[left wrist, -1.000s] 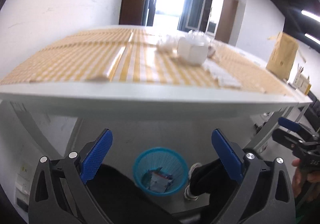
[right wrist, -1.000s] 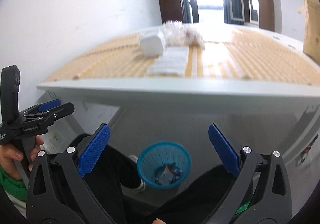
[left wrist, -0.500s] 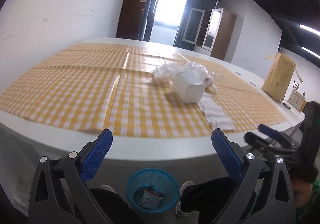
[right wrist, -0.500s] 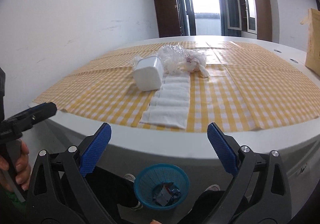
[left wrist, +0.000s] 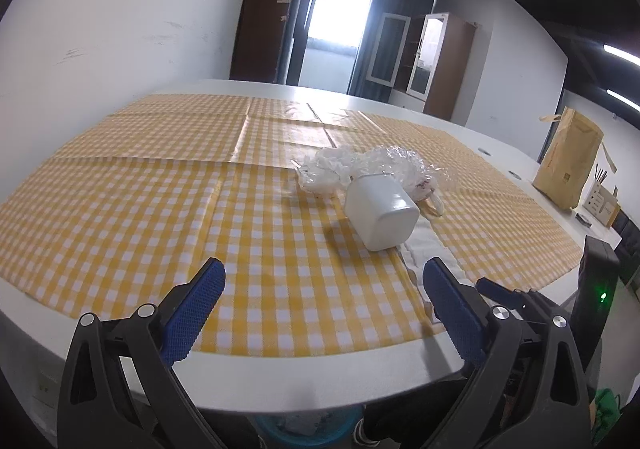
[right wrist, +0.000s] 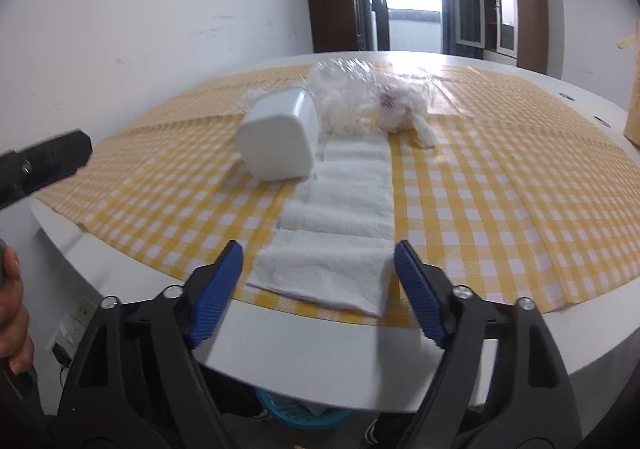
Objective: Collect trash
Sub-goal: 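Move both open grippers over the table toward the white cup and tissue, then grasp the white square cup with the left gripper while the right gripper grasps the white tissue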
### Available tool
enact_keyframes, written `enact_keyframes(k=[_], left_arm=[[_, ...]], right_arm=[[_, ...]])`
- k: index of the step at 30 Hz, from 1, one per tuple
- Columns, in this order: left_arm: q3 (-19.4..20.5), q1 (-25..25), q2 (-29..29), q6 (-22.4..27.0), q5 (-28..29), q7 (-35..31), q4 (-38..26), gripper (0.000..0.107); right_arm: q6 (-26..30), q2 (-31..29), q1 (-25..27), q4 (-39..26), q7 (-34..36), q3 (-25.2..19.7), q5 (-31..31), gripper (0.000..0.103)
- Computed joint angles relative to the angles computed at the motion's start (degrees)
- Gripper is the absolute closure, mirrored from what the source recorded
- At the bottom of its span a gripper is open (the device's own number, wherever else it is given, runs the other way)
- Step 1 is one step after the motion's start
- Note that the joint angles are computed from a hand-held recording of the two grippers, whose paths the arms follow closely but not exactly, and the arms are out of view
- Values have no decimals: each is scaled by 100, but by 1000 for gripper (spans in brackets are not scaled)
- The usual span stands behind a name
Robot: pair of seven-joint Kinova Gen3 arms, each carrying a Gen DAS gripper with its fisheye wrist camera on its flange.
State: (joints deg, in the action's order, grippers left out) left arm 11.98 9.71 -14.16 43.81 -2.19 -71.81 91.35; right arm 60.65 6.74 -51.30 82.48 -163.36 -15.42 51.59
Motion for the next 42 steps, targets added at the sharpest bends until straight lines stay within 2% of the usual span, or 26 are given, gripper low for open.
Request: enact_keyframes(k=[6, 10, 13, 17, 24, 25, 26, 29, 31, 38, 42], left_arm=[[256, 50, 554, 197, -439, 227, -524, 10], [183, 289, 1019, 319, -533, 288, -987, 10], [138, 527, 1410, 499, -736, 428, -1385, 10], [-3, 897, 1907, 829, -890, 488, -1892, 10], [-281, 1215, 2275, 1024, -928, 605, -2196, 12], [-300, 1232, 2331, 1073, -912, 574, -2268, 13], [-319, 1223, 2357, 1078, -851, 523, -2300, 22], [-368, 1206, 2351, 1054, -717, 476, -2300, 41], [-413, 1210, 2252, 963, -735, 554, -2178, 42], [-432, 731, 1400, 360, 95, 295, -1258, 42], [-459, 520, 917, 172, 568, -26, -792, 42]], right_arm=[[147, 109, -91, -56, 39, 41, 179, 38], [332, 174, -203, -70, -50, 74, 365, 50], [432, 205, -260, -67, -120, 94, 473, 64], [343, 199, -265, -50, -54, 85, 471, 79], [-36, 68, -153, 140, -113, 92, 412, 96], [-181, 5, -81, 206, -153, 94, 341, 98], [-373, -73, 14, 289, -195, 95, 237, 98], [-753, -230, 262, 430, -179, 49, -24, 99], [-727, -271, 298, 461, -242, -20, 39, 99], [-581, -505, 364, 553, -476, -280, 378, 99], [-421, -632, 360, 546, -579, -474, 607, 99]])
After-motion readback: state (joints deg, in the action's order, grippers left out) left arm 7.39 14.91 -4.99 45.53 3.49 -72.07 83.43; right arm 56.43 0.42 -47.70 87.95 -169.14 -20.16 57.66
